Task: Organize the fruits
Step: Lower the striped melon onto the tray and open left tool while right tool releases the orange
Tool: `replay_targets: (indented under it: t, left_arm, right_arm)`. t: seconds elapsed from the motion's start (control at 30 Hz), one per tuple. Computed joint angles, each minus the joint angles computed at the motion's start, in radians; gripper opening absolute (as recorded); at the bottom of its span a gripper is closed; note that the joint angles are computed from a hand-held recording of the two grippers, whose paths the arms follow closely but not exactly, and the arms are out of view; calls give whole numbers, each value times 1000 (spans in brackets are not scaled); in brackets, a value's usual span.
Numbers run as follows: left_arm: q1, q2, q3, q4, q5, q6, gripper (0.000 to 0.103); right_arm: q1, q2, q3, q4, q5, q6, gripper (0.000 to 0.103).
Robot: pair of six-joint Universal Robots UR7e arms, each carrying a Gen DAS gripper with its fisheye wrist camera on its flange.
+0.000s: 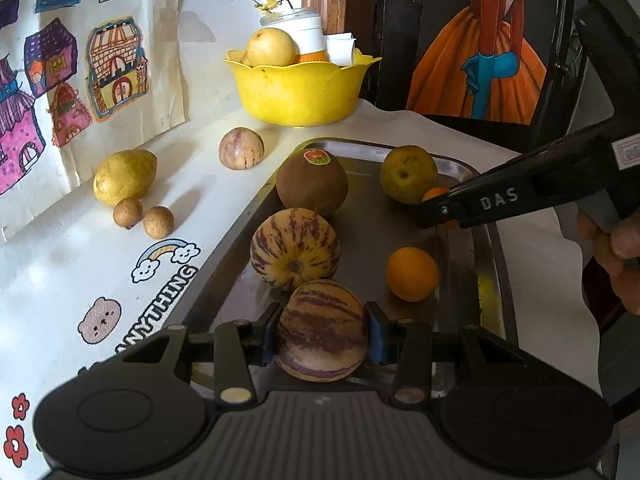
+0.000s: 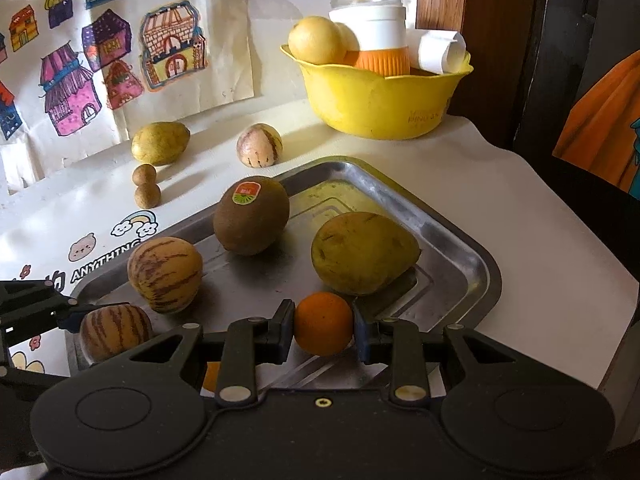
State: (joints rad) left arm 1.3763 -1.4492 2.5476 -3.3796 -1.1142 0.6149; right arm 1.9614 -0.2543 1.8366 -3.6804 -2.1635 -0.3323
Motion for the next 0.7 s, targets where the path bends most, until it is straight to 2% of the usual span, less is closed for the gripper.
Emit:
replay_targets:
  t: [0.57, 0.7]
  left_arm:
    - [2, -3, -6, 7, 1, 16, 53]
    - [7, -6, -7, 2, -3, 20, 69]
  right_arm:
    - [-2, 14, -18, 16, -11, 15, 34]
    - [-1, 17, -19, 8, -12, 19, 40]
